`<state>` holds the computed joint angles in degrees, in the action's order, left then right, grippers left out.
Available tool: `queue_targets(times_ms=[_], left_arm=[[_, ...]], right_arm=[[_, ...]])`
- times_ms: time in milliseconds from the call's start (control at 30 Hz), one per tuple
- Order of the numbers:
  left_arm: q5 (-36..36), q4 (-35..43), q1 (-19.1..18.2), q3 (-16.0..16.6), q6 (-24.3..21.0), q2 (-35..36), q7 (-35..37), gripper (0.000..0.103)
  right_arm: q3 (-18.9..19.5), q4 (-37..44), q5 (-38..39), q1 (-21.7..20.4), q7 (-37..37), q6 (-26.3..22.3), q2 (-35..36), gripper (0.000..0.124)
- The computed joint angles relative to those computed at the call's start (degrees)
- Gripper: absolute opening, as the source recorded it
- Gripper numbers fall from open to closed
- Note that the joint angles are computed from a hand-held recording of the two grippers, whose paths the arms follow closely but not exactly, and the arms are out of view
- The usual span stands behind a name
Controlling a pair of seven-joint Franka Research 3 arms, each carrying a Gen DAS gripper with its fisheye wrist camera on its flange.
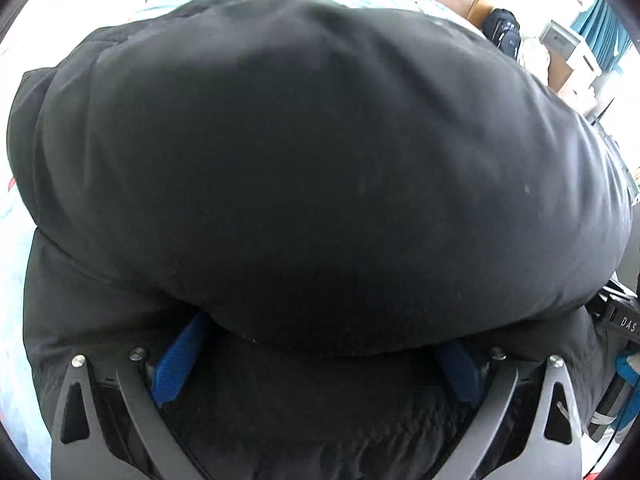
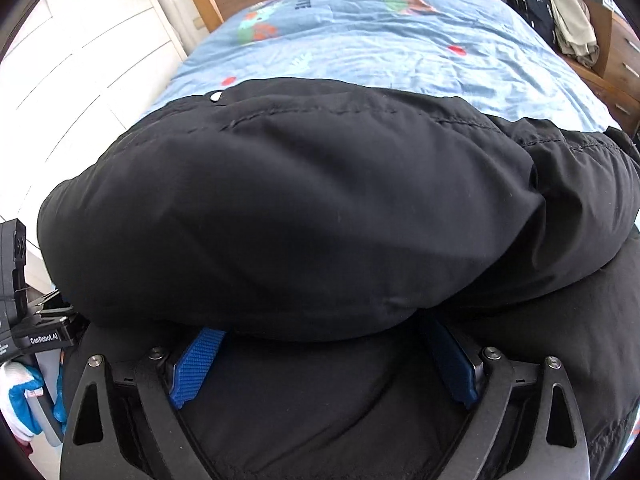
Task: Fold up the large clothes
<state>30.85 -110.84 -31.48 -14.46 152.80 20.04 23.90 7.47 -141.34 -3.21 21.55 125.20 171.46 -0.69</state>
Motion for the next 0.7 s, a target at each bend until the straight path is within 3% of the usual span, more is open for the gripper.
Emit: queue_targets(times_ms=[100, 200, 367, 500, 700], left_arm=[[-0.6, 0.2, -0.3, -0.3, -1.8, -1.3, -0.4, 0.103], [3.7, -1.9, -1.9, 0.0, -2.4, -4.9, -3.6, 0.101], [11.4, -2.0, -3.5, -1.6, -2.7, -7.9, -5.9, 0.101], [12.3, 4.6, -4.0, -2.0, -4.8, -3.2, -2.3, 0.101], [7.4, 15.9, -3.3, -0.2, -7.6, 6.0, 6.3, 0.103]], right_arm=[[-0.2, 0.9, 3.6, 0.1, -2.9, -2.4, -0.6, 0.093], [0.2, -0.9, 2.9, -0.5, -2.0, -1.5, -3.9, 0.091], [4.1, -3.4, -4.9, -4.6, 2.3, -0.6, -8.8, 0.09], [5.0, -1.5, -5.9, -5.0, -0.2, -2.2, -7.0, 0.09], [2.7, 2.1, -6.9, -4.1, 0.1, -2.0, -2.1, 0.09]])
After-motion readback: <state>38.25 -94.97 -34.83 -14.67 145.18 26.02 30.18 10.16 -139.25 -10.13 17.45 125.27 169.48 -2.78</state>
